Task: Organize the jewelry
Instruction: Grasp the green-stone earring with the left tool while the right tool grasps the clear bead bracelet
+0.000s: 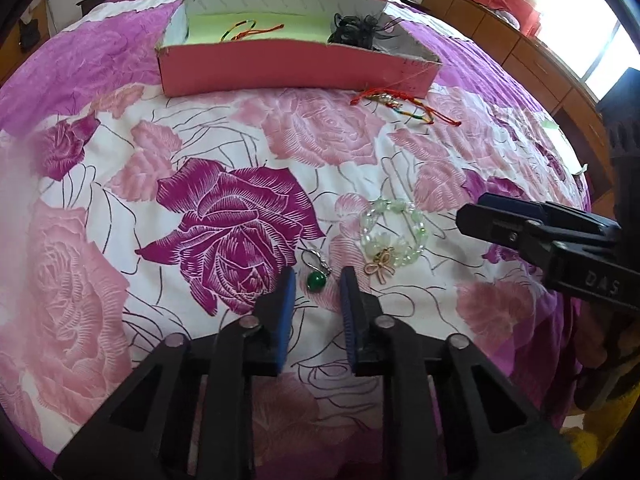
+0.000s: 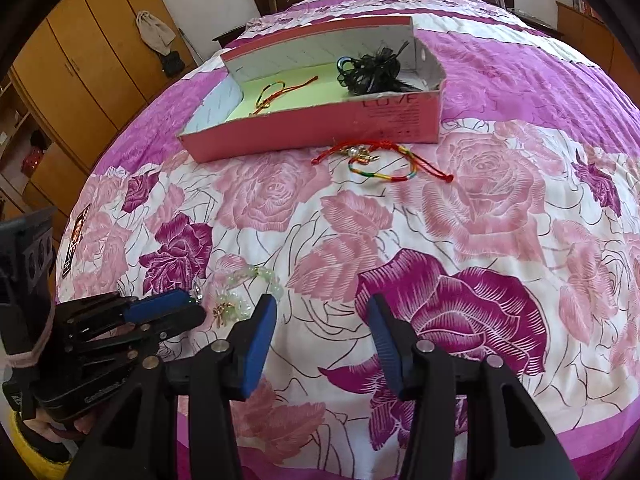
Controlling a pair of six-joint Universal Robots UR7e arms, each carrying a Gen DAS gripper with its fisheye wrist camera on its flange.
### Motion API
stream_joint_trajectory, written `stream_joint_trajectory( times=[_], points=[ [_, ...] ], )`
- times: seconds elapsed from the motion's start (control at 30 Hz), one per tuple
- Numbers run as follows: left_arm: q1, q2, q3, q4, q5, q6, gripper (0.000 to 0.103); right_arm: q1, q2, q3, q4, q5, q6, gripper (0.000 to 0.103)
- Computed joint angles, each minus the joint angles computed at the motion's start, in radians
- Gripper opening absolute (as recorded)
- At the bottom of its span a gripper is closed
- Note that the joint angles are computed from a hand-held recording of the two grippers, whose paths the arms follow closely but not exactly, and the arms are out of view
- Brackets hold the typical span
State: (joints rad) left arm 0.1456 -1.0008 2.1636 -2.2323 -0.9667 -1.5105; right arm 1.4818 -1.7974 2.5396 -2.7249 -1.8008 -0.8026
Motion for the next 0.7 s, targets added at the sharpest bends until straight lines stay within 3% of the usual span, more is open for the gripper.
stream_joint_trajectory(
  times=[0.1, 0.27, 0.47, 0.7],
  points=[
    [0.001, 0.002, 0.009, -0.015, 0.003, 0.0, 0.001, 0.005, 0.002, 0.002, 0.002, -0.002, -0.001, 0.051],
    [-0.006, -0.015, 0.024, -0.032, 0.02, -0.017, 0.001, 0.017, 0.018, 0.005, -0.004, -0.012, -0.003, 0.051],
    [-0.022, -0.048, 0.009, 0.059, 0.073, -0.054, 0.001, 0.044, 0.053, 0.007, -0.016, -0.027, -0.012, 0.051],
    [-0.021, -0.071, 0.014, 0.103, 0.083, -0.1, 0.001, 0.073, 0.128, 0.005, -0.066, -0.065, -0.009, 0.05]
  ],
)
